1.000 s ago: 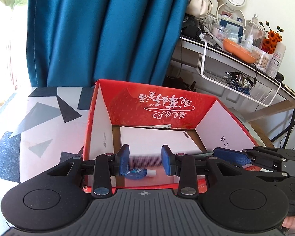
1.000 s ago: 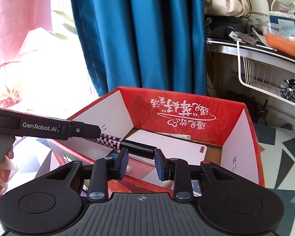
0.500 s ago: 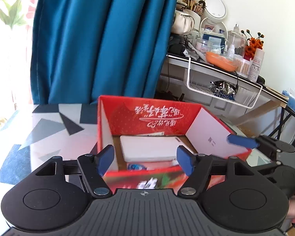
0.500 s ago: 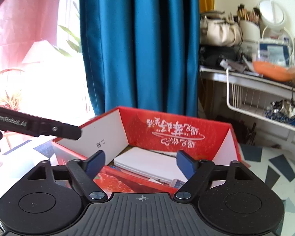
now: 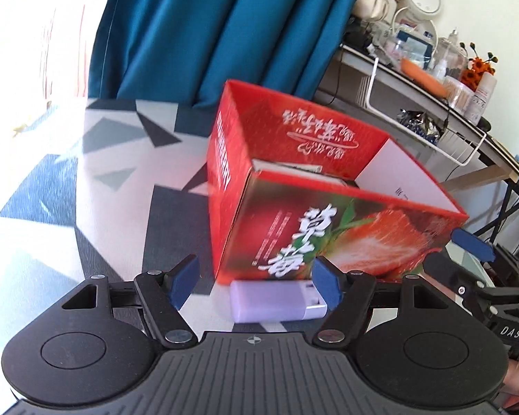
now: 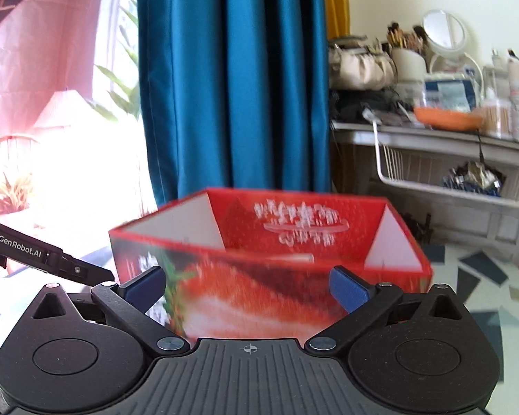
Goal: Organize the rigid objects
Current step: 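Withdraw the left tool and move it to the lavender stick, then close the left gripper on the lavender stick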
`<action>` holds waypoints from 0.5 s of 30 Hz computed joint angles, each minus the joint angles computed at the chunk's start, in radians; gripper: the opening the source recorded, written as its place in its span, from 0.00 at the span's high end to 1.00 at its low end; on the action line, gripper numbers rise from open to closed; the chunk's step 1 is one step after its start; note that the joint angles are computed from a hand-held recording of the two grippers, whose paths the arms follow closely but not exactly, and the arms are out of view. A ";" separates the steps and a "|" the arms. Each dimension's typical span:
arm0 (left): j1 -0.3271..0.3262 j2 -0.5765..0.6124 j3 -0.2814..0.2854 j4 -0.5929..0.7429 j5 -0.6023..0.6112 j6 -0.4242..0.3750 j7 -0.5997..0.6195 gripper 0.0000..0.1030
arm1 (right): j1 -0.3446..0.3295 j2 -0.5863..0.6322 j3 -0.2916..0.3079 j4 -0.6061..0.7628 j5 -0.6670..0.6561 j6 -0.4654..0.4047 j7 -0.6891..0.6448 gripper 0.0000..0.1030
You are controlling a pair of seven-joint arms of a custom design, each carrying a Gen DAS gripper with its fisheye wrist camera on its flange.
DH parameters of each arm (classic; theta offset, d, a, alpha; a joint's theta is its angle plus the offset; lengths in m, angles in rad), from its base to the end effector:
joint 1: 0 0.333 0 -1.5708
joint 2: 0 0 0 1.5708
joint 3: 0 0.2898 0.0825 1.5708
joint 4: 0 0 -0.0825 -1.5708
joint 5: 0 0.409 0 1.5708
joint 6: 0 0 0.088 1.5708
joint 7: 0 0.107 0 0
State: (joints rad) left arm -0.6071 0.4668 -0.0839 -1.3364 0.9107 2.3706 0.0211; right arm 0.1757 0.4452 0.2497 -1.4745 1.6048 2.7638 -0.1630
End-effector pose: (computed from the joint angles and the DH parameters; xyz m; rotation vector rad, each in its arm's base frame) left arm 0.5947 -0.4631 0.5027 -2.0089 1.3474 -0.9763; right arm 0.6970 0.2360 0.4540 -1.6899 0.7576 -0.4536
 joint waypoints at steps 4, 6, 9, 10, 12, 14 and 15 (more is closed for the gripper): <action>0.006 0.012 -0.002 -0.001 -0.018 0.009 0.001 0.28 | 0.009 0.004 -0.009 -0.028 -0.071 0.022 0.071 0.03; 0.006 0.024 -0.001 0.010 -0.028 0.009 0.005 0.29 | 0.008 0.008 -0.010 -0.038 -0.113 0.024 0.116 0.04; 0.005 0.036 0.005 0.017 -0.039 0.014 0.000 0.29 | 0.002 0.015 -0.005 -0.043 -0.173 0.024 0.185 0.07; 0.005 0.039 0.007 0.019 -0.042 0.017 -0.001 0.30 | -0.002 0.019 -0.002 -0.039 -0.193 0.012 0.209 0.08; 0.009 0.045 0.006 0.025 -0.057 0.021 0.016 0.34 | -0.013 0.023 0.006 -0.037 -0.228 -0.020 0.239 0.11; 0.017 0.056 -0.001 0.039 -0.091 0.010 0.056 0.54 | -0.009 0.029 0.005 -0.033 -0.291 -0.041 0.273 0.12; 0.017 0.059 0.001 0.044 -0.102 0.005 0.055 0.56 | -0.007 0.032 0.007 -0.030 -0.322 -0.050 0.288 0.17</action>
State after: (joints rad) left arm -0.5901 0.5260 -0.0826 -1.2923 0.8088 2.3758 0.0761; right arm 0.1684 0.4771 0.2562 -1.5048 1.2827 2.7143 0.1248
